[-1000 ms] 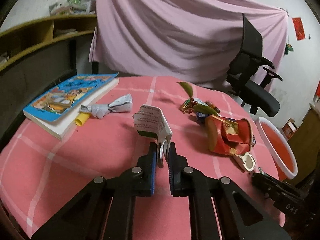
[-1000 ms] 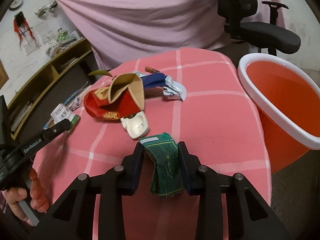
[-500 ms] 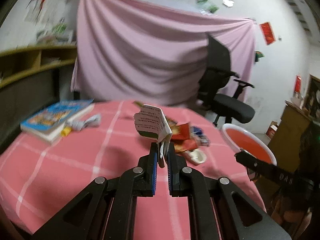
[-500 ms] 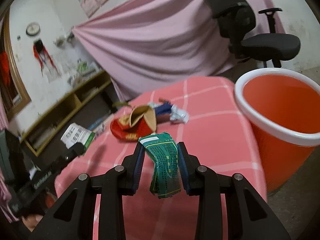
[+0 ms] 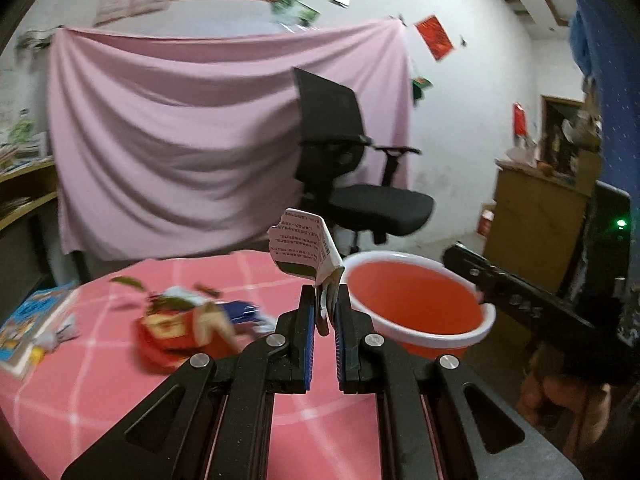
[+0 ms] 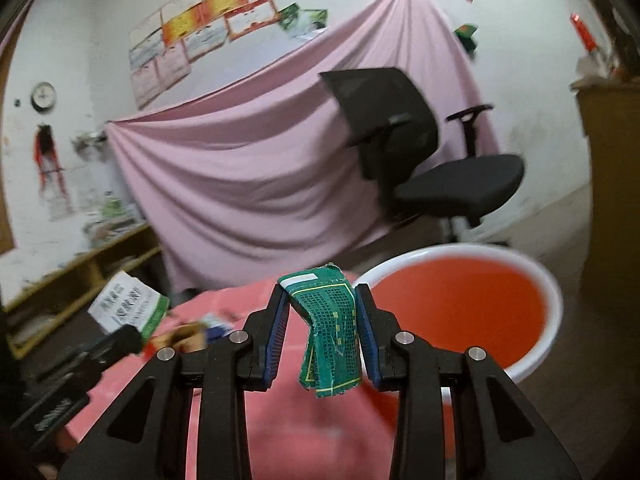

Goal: Collect trash
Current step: 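Carry both items over the orange bucket and open both tools to drop them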

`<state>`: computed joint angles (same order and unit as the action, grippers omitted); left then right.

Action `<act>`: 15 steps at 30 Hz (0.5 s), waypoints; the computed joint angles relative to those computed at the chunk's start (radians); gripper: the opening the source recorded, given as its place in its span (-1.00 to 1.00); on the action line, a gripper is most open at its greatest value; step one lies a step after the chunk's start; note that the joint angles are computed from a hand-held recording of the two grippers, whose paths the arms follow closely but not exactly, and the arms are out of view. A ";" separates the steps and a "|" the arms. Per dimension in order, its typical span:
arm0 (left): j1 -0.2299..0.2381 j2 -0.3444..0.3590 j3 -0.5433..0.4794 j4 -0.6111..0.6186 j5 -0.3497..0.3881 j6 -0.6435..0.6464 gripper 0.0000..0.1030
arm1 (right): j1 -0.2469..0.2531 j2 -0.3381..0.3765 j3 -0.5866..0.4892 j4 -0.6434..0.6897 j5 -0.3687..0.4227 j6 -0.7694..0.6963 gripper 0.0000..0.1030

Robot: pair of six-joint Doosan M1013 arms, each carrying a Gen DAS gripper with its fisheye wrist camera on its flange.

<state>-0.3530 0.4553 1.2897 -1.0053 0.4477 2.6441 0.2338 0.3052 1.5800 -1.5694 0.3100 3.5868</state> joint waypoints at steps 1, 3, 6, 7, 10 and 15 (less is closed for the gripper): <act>-0.007 0.008 -0.014 0.025 0.013 -0.024 -0.87 | -0.006 0.008 -0.010 0.032 0.006 -0.035 -0.40; -0.022 0.023 -0.041 0.081 0.033 -0.078 -0.87 | -0.014 0.019 -0.020 0.087 0.018 -0.105 -0.39; -0.041 0.060 -0.104 0.191 0.075 -0.186 -0.87 | -0.034 0.032 -0.034 0.186 0.019 -0.212 -0.39; -0.046 0.076 -0.132 0.222 0.098 -0.225 -0.87 | -0.041 0.028 -0.027 0.194 0.013 -0.215 -0.39; -0.054 0.119 -0.204 0.285 0.173 -0.324 -0.87 | -0.057 0.025 -0.019 0.263 0.006 -0.261 -0.39; -0.067 0.201 -0.348 0.360 0.320 -0.483 -0.87 | -0.086 0.023 -0.014 0.434 0.005 -0.363 -0.39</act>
<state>-0.4196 0.6567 0.9417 -0.6457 0.7676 2.1613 0.1474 0.3284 1.5661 -1.1359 0.3149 3.2238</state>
